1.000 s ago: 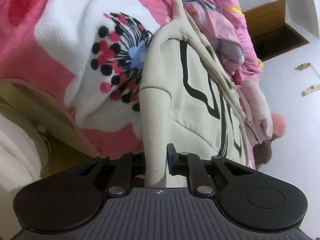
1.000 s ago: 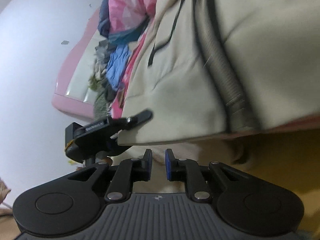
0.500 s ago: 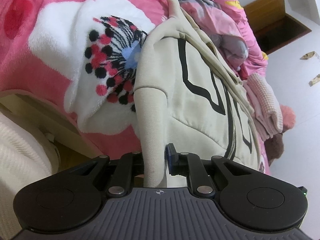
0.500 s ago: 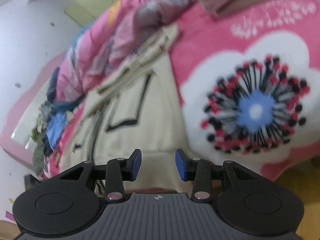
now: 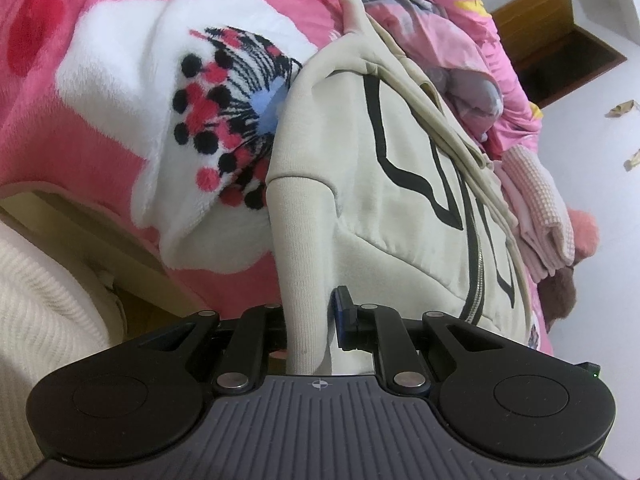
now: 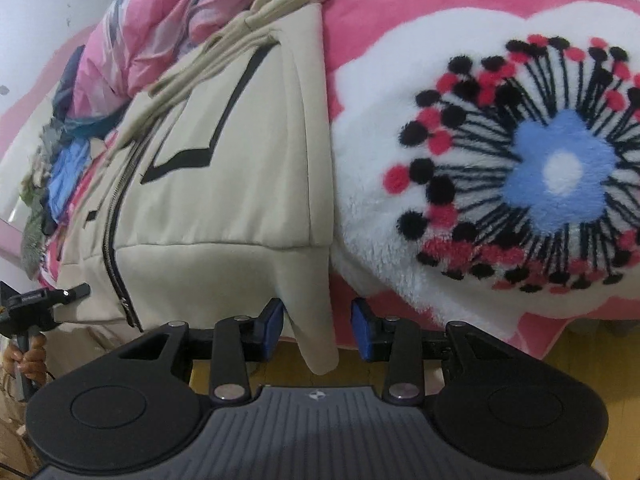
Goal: Fold clothes
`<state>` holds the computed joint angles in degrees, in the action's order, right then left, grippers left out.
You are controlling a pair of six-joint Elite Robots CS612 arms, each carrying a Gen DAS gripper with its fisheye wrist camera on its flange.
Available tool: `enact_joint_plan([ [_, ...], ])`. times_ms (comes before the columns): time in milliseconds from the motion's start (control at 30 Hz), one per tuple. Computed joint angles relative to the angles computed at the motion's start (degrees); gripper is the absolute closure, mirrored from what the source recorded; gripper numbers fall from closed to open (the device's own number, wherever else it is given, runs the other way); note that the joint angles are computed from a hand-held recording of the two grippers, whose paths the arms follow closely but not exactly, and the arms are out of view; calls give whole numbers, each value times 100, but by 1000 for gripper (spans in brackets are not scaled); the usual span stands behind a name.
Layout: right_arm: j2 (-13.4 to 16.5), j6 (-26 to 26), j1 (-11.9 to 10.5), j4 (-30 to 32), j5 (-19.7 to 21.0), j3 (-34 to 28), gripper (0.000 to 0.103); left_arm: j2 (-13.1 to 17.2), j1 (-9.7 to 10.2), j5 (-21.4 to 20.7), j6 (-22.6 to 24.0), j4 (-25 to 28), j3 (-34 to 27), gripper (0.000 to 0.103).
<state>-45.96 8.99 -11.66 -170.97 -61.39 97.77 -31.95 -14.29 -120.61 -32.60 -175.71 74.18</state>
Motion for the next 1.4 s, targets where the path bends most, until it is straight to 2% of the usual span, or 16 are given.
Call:
enact_joint_plan([
  [100,-21,9,-2,16,-30,31,64,10,6,-32,-2,-35,-1,90],
  [200,-23,10,-8,-99,56,73,72,14,9,-53,6,-94,13,90],
  [267,-36,-44,-9,-257,105,136,93,16,9,-71,12,-150,29,91],
  [333,-57,-72,6,-421,104,196,97,16,8,-98,28,-208,46,92],
  [467,-117,77,-4,-929,309,381,98,-25,24,-249,138,-355,115,98],
  [567,-171,426,-53,-1570,592,573,99,-63,45,-375,86,-597,179,99],
  [733,-232,1181,-153,-2865,1061,785,99,-91,86,-631,-310,-1203,243,100],
  [833,-260,1469,-157,-3359,1160,744,99,-67,118,-775,-700,-1587,201,100],
  [967,-220,1663,-120,-3590,1222,491,99,-42,127,-817,-1047,-1913,77,100],
  [1133,-129,1868,-71,-3710,1232,79,99,13,116,-796,-1240,-2098,-199,100],
  [1400,23,1945,-39,-3620,1148,-573,99,222,97,-617,-1212,-1964,-892,100],
])
